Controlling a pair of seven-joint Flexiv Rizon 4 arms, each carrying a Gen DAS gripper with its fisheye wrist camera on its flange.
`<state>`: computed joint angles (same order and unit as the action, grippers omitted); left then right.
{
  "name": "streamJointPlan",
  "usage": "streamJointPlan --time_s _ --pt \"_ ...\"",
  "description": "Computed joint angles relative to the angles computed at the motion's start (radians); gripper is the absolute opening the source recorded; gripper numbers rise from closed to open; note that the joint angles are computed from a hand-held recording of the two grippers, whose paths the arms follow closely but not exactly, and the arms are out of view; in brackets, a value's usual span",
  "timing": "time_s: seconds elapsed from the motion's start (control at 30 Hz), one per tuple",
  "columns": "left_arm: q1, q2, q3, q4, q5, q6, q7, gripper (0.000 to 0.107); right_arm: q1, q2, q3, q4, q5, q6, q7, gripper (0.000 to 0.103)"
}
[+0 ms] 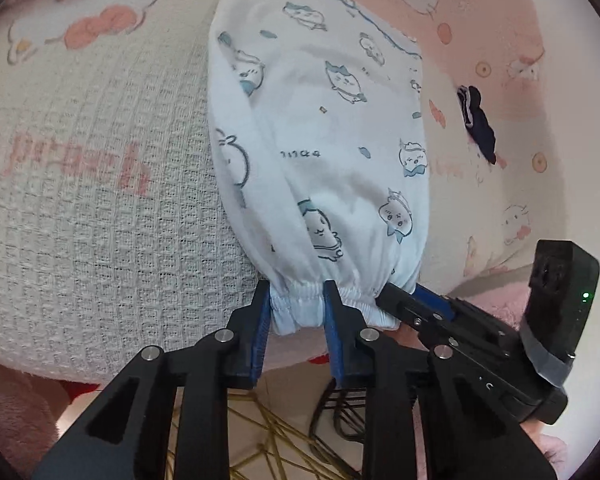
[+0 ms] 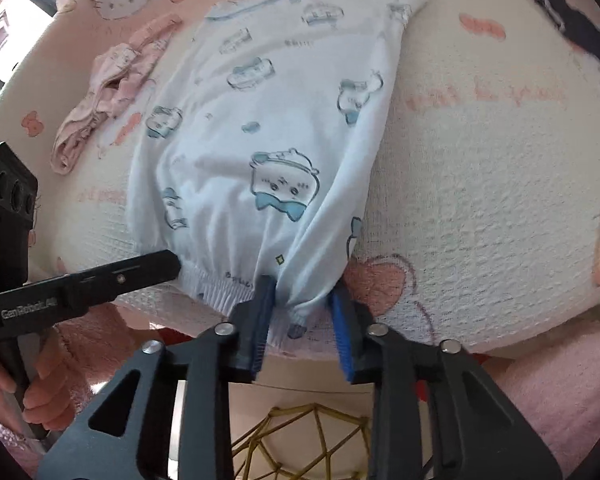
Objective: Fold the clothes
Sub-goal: 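Close both grippers on the stacked elastic cuffs, then lift the cuffs with both grippers and fold them toward the waistband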
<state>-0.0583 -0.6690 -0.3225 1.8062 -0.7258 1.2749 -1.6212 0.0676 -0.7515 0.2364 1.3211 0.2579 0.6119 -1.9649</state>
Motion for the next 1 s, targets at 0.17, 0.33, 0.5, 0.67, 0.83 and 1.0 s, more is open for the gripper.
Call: streamJointPlan --time_s 0.17,0.33,0.5,0.67,0.83,1.0 --pt "0.008 0.002 -0.004 0.0 0.0 -0.011 0.019 0.03 0.017 0.023 -0.003 0.046 -0.027 0.058 -0.024 0.018" --pt "-0.084 0.036 0.123 -0.023 0.139 -0.057 -0.085 0.019 -0.013 0.062 0.022 0.076 0.011 0.085 -0.07 0.012" --pt "-0.048 0.097 0.043 0.065 0.098 0.027 -0.056 0.018 -0.047 0.096 0.037 0.085 0.073 0.05 -0.085 0.011" --pt "-0.024 0.148 -0.021 0.152 0.021 0.061 -0.008 0.018 -0.089 0.138 0.035 0.109 0.141 -0.022 -0.119 0.011" --pt "-0.036 0.164 -0.021 0.17 -0.01 0.067 0.021 0.018 -0.077 0.162 0.012 0.144 0.156 -0.028 -0.133 0.011" --pt "-0.055 0.159 0.004 0.15 -0.002 0.056 0.025 0.018 -0.082 0.164 0.005 0.144 0.173 -0.018 -0.143 0.011"
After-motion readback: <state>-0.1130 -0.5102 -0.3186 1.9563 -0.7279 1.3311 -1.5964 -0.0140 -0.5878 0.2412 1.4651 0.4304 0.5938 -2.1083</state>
